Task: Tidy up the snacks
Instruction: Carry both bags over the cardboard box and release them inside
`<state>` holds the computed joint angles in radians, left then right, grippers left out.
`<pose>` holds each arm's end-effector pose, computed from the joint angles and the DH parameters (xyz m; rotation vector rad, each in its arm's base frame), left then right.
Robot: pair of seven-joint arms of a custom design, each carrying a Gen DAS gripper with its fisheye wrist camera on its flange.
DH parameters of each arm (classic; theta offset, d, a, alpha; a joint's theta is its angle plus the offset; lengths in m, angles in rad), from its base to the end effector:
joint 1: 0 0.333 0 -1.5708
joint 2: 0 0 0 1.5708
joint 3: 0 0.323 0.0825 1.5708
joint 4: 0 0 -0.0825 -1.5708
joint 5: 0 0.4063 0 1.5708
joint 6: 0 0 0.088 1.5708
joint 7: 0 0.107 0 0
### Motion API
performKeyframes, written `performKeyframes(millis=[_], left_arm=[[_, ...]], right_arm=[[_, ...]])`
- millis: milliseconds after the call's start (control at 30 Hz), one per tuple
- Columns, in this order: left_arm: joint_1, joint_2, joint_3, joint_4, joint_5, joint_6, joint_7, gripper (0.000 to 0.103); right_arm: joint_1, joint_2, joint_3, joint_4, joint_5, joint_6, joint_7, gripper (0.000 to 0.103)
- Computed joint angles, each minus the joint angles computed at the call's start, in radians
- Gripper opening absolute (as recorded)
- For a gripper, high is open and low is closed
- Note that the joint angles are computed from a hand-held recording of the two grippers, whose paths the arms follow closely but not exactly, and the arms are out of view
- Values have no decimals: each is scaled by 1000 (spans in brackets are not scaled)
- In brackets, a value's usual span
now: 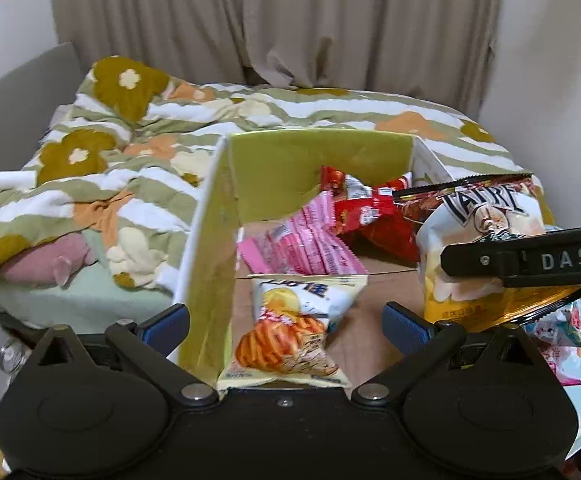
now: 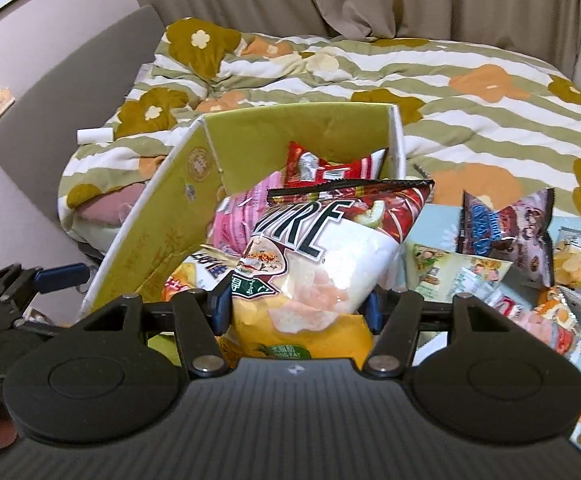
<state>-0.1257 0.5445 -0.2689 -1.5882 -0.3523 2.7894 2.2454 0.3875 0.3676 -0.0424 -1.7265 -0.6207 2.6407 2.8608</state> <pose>0.7190 -0.2420 0.3959 -1.1377 2.4227 -0.9370 0.6662 0.2590 0.4233 -1.3321 2.1700 -0.5730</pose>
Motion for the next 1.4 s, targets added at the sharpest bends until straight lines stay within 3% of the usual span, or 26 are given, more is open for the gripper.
performKeyframes(millis=[167, 333, 400, 433, 633, 767, 933, 1200, 1400], left_arm=[[-19, -27, 29, -41, 23, 55, -58, 103], [-27, -29, 43, -50, 48, 62, -99, 103], [-20, -27, 37, -50, 48, 55, -107, 103], [-21, -27, 38, -54, 50, 61, -112, 103], [-54, -41, 76, -105, 112, 160, -160, 103], [-59, -46, 82, -121, 136, 185, -181, 103], [21, -60, -13, -141, 80, 188, -107, 103], [147, -117, -172, -210, -103, 210, 124, 103], [315, -171, -385, -256, -375, 192, 448, 103]], right_arm=[[-17, 42, 14, 38, 44, 31, -61, 77], [-36, 88, 26, 67, 123, 77, -147, 77], [-32, 96, 16, 61, 136, 109, -151, 88], [-29, 98, 10, 56, 140, 125, -148, 103], [42, 80, -78, 18, 37, 178, -33, 103], [74, 68, -111, 9, -66, 178, 37, 103], [82, 42, -101, 6, -154, 141, 67, 103], [84, -63, -69, -72, -281, 105, 192, 103], [88, -201, -15, -173, -407, -46, 351, 103]])
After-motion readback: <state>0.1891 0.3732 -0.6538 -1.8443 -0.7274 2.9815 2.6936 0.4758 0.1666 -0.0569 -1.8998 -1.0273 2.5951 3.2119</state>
